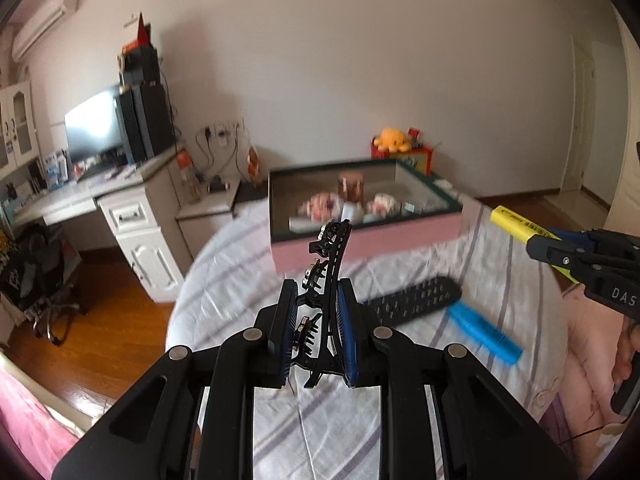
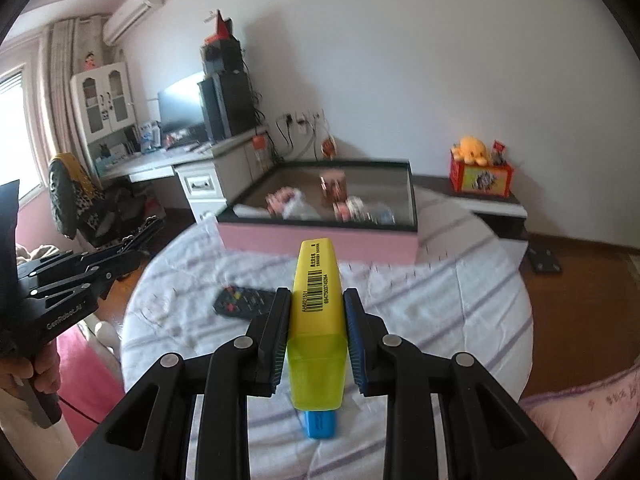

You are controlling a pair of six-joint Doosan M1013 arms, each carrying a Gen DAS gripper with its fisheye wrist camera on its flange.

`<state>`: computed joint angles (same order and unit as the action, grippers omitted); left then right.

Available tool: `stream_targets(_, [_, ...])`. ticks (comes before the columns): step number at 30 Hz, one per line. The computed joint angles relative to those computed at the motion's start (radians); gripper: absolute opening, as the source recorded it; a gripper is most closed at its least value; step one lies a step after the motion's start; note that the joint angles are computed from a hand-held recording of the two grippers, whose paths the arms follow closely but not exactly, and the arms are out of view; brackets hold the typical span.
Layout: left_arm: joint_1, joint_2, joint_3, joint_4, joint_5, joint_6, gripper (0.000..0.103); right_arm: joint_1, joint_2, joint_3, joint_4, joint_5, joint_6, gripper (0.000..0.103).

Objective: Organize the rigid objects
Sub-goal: 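Carry the hair clip and highlighter over the pink box with both tools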

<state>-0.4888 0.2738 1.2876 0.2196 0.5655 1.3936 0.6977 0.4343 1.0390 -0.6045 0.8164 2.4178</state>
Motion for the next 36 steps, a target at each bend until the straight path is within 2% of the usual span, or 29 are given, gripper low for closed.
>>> stream_targets(10, [0.001,0.003,-0.067,0.083,-0.037,-0.043,0.020,0.001,0.039,-0.116,-0.021,-0.006,-0.089,0.027])
stream_targets(21, [-0.001,0.063,-0.176,0.226,0.013,-0.128,0.020,-0.029,0.096,-0.218,0.034,0.005,-0.189,0.027])
stream_targets(28, [0.010,0.155,-0.314,0.155,0.072,-0.029,0.020,-0.067,0.161,-0.320,0.121,0.048,-0.284,0.027])
stream_targets(33, [0.025,0.259,-0.469,0.028,0.162,0.100,0.020,-0.093,0.211,-0.393,0.175,0.095,-0.348,0.027])
stream_targets(36, [0.029,0.340,-0.592,-0.034,0.246,0.182,0.020,-0.114,0.257,-0.467,0.225,0.142,-0.396,0.027])
